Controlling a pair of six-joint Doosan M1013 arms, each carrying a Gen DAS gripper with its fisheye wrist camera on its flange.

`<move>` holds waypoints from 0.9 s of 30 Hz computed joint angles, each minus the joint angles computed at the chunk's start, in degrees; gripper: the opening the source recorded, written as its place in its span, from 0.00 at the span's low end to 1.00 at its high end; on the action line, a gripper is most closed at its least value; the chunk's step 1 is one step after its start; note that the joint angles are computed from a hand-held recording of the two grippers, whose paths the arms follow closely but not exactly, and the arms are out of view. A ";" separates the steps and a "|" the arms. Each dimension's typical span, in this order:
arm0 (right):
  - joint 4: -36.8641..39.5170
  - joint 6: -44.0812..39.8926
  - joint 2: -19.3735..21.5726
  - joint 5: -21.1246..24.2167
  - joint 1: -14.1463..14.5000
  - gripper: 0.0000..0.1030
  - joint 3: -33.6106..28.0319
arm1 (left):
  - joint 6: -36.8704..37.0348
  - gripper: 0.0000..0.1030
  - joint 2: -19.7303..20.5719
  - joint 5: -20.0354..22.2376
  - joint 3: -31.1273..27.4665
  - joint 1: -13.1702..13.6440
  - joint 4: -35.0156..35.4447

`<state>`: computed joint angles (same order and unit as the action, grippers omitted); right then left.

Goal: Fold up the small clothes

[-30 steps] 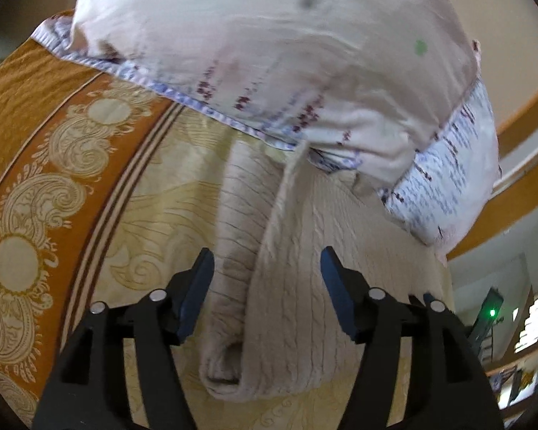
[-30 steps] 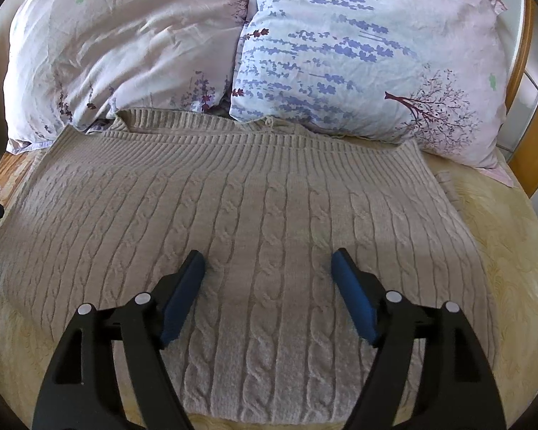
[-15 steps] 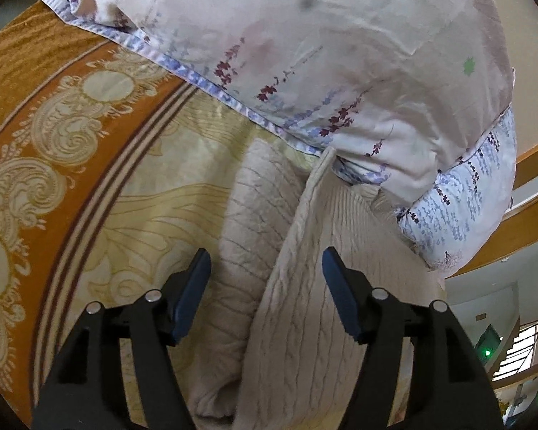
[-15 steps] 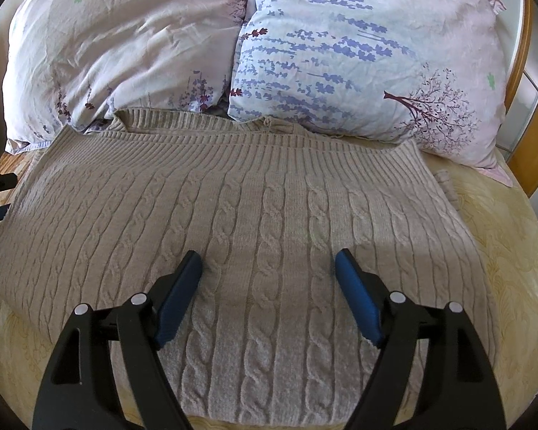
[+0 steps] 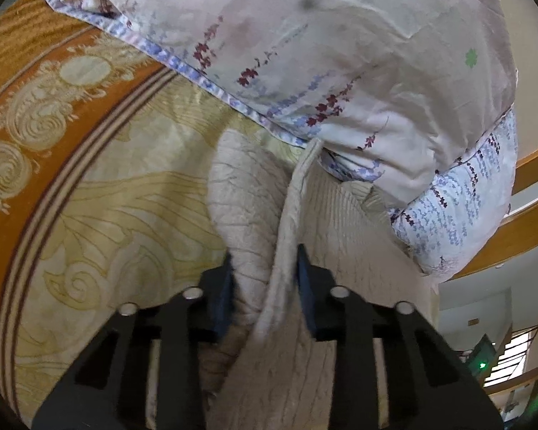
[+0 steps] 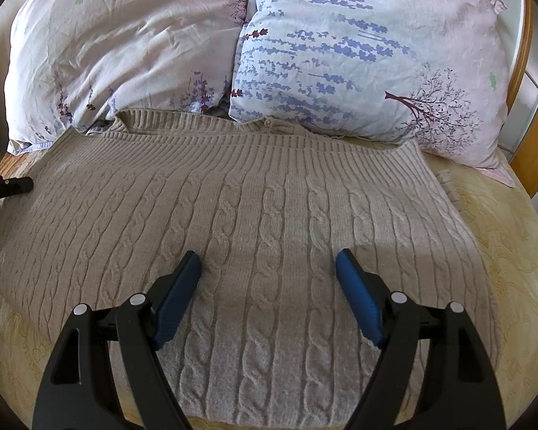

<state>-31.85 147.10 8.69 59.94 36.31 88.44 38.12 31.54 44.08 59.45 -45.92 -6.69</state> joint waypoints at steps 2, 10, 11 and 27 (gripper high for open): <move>0.19 -0.06 -0.05 -0.16 -0.08 0.78 0.05 | -1.52 0.23 0.19 0.54 -0.57 -0.43 1.92; 5.34 0.30 -2.66 -4.96 -2.06 0.78 1.76 | -0.46 0.18 -0.55 -6.63 -1.71 -1.45 -1.39; 5.25 1.12 -3.19 -5.60 -2.21 0.78 2.16 | 0.33 0.18 -0.44 -7.49 -2.13 -1.63 -2.36; 0.88 13.96 -13.32 -11.87 -5.78 0.78 11.15 | 13.80 0.16 14.20 -3.66 -26.53 -7.06 -20.30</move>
